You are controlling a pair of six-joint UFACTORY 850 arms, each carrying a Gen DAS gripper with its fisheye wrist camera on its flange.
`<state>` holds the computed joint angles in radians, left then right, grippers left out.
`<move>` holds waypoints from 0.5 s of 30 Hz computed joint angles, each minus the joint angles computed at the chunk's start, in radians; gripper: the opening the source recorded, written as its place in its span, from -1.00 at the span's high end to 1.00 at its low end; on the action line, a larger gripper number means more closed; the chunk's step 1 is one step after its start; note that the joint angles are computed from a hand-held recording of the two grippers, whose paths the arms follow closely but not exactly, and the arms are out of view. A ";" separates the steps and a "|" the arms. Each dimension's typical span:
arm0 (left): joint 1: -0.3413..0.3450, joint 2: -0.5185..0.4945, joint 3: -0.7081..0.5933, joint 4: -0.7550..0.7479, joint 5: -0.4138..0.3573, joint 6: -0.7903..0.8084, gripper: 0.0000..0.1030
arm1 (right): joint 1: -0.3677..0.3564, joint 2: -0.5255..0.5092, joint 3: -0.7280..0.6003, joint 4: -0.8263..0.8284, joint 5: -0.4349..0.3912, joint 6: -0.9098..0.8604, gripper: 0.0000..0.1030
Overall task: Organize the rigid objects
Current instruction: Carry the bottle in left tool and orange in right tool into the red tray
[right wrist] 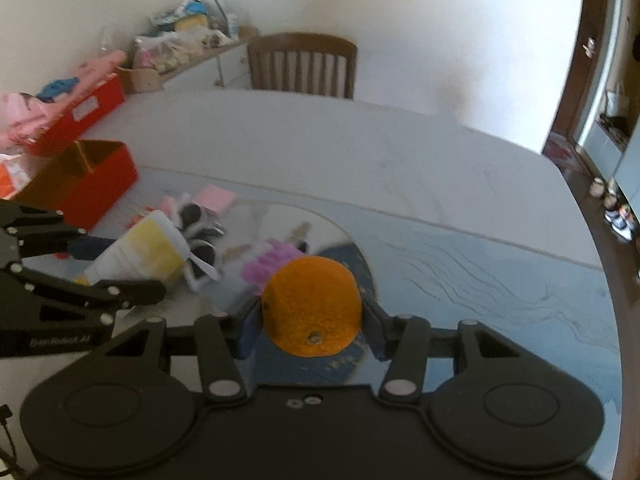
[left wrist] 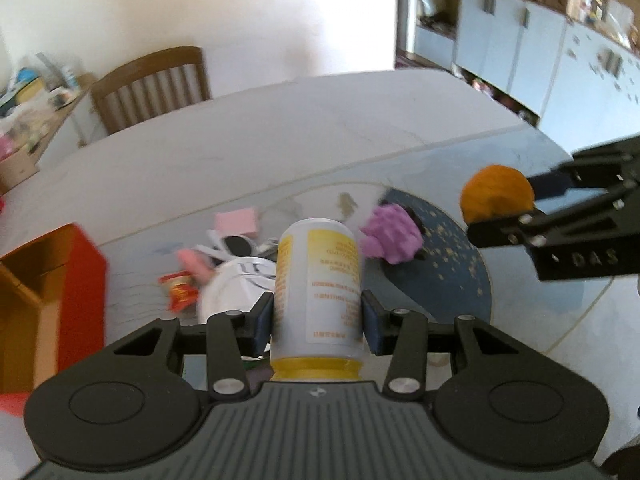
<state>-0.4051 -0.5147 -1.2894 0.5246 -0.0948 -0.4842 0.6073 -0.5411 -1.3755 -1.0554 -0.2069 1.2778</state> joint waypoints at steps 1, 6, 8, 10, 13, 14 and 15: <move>0.006 0.013 0.007 0.021 -0.003 -0.037 0.15 | 0.003 0.002 -0.007 0.033 0.004 -0.038 0.00; 0.040 0.073 0.049 0.308 -0.002 -0.373 0.15 | 0.026 -0.009 -0.068 0.213 0.011 -0.256 0.00; 0.056 0.095 0.064 0.358 0.000 -0.434 0.15 | 0.035 -0.020 -0.099 0.302 0.015 -0.357 0.00; 0.075 0.116 0.079 0.372 0.004 -0.452 0.15 | 0.049 -0.039 -0.139 0.367 0.004 -0.434 0.00; 0.115 0.144 0.097 0.248 0.021 -0.324 0.15 | 0.071 -0.071 -0.202 0.473 -0.008 -0.555 0.00; 0.127 0.152 0.104 0.216 0.025 -0.288 0.15 | 0.080 -0.086 -0.228 0.500 -0.015 -0.589 0.00; 0.141 0.156 0.108 0.174 0.031 -0.240 0.15 | 0.089 -0.097 -0.249 0.510 -0.026 -0.601 0.00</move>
<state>-0.2644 -0.3588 -1.1810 0.6984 -0.0641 -0.7243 0.6960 -0.6377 -1.6249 -0.5457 -0.2330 0.6769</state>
